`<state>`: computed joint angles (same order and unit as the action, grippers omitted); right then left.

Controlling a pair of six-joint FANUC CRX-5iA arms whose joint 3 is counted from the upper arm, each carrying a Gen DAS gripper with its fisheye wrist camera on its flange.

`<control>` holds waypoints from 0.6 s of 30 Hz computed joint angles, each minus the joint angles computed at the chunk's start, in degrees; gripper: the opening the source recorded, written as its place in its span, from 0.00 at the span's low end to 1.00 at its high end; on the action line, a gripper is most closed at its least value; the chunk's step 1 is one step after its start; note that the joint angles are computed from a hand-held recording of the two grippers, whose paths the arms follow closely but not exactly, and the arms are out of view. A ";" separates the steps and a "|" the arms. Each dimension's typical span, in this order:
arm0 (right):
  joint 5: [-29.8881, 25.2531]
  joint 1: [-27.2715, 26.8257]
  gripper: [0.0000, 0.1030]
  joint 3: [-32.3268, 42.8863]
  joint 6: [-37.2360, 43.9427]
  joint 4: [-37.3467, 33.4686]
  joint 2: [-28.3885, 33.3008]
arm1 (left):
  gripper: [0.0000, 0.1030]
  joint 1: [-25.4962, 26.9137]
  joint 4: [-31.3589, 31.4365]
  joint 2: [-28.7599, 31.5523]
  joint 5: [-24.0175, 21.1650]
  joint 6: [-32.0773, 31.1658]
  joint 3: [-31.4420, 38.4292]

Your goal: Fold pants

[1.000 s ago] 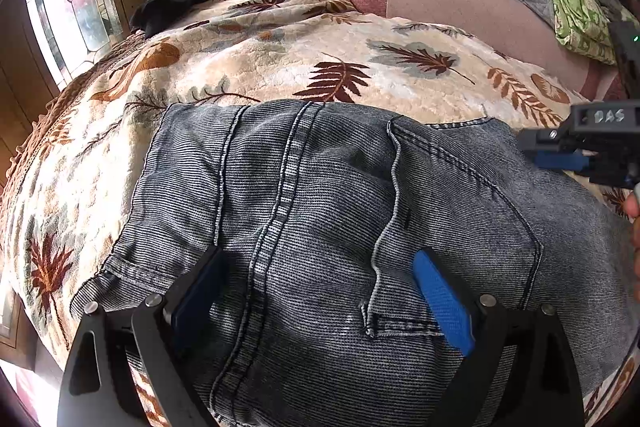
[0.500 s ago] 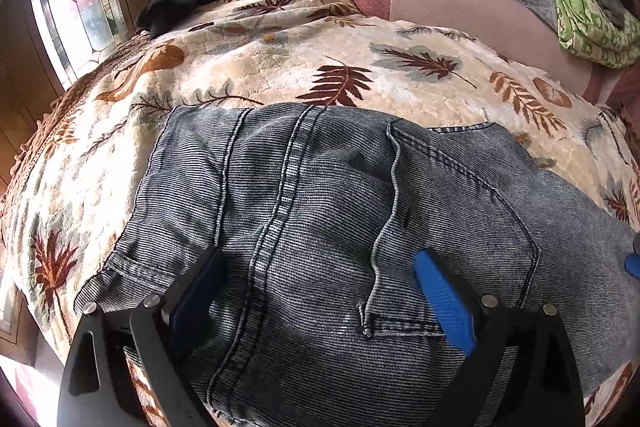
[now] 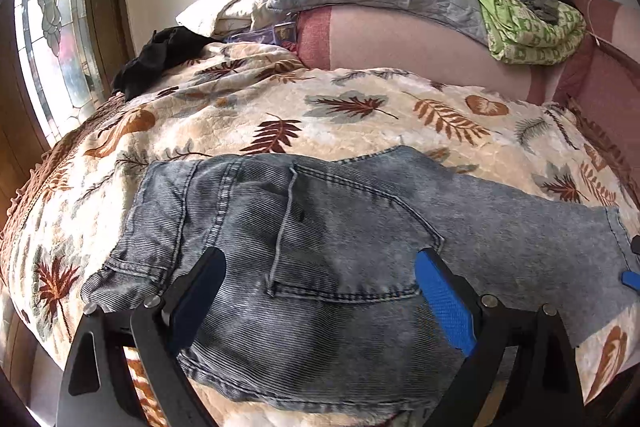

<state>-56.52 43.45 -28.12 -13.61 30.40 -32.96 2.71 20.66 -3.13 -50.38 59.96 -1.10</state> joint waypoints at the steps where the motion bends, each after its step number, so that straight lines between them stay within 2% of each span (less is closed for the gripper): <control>1: 0.96 -1.53 0.76 -1.89 -0.43 -2.32 -1.31 | 0.93 -0.96 -1.48 0.56 -1.80 0.61 0.76; 3: 8.62 -3.96 0.76 -7.05 -2.27 -2.46 -6.27 | 0.93 -3.36 -6.24 3.70 -8.00 1.81 4.48; 4: 9.93 -4.54 0.76 -7.56 -3.23 -2.62 -7.76 | 0.93 -5.22 -11.34 4.08 -8.40 2.85 5.83; 5: 10.50 -4.02 0.76 -8.30 -4.52 -0.05 -9.27 | 0.93 -6.47 -13.98 2.92 -5.83 2.55 4.78; 7: 11.00 -2.26 0.76 -10.36 -7.16 7.43 -12.72 | 0.93 -6.53 -12.60 2.38 -6.06 1.09 4.46; 9: 9.23 0.13 0.77 -12.84 -11.93 13.30 -16.43 | 0.93 -5.76 -8.64 1.89 -6.66 0.11 3.89; 10: 7.24 0.77 0.78 -13.17 -12.61 12.87 -17.32 | 0.93 -5.88 -7.73 1.38 -6.10 0.13 3.39; 12: 4.78 -1.29 0.80 -12.16 -9.00 4.25 -16.72 | 0.93 -7.19 -8.13 1.01 -6.21 0.56 3.43; 13: 6.44 -2.62 0.75 -13.50 -10.32 2.07 -17.59 | 0.93 -8.12 -8.83 0.99 -6.72 0.89 3.75; 14: 8.19 -3.39 0.75 -14.55 -11.71 2.89 -18.87 | 0.93 -8.90 -8.86 1.03 -7.29 0.52 3.97; 15: 8.06 -2.16 0.75 -15.40 -13.87 6.53 -19.91 | 0.93 -9.62 -8.62 0.91 -7.70 0.16 4.00; 17: 2.11 2.67 0.76 -16.38 -18.19 16.18 -21.09 | 0.93 -11.06 -7.47 0.45 -7.36 -0.15 3.63; 18: -0.48 4.38 0.76 -16.58 -19.82 18.42 -21.44 | 0.93 -11.75 -6.45 0.36 -7.36 -0.50 3.46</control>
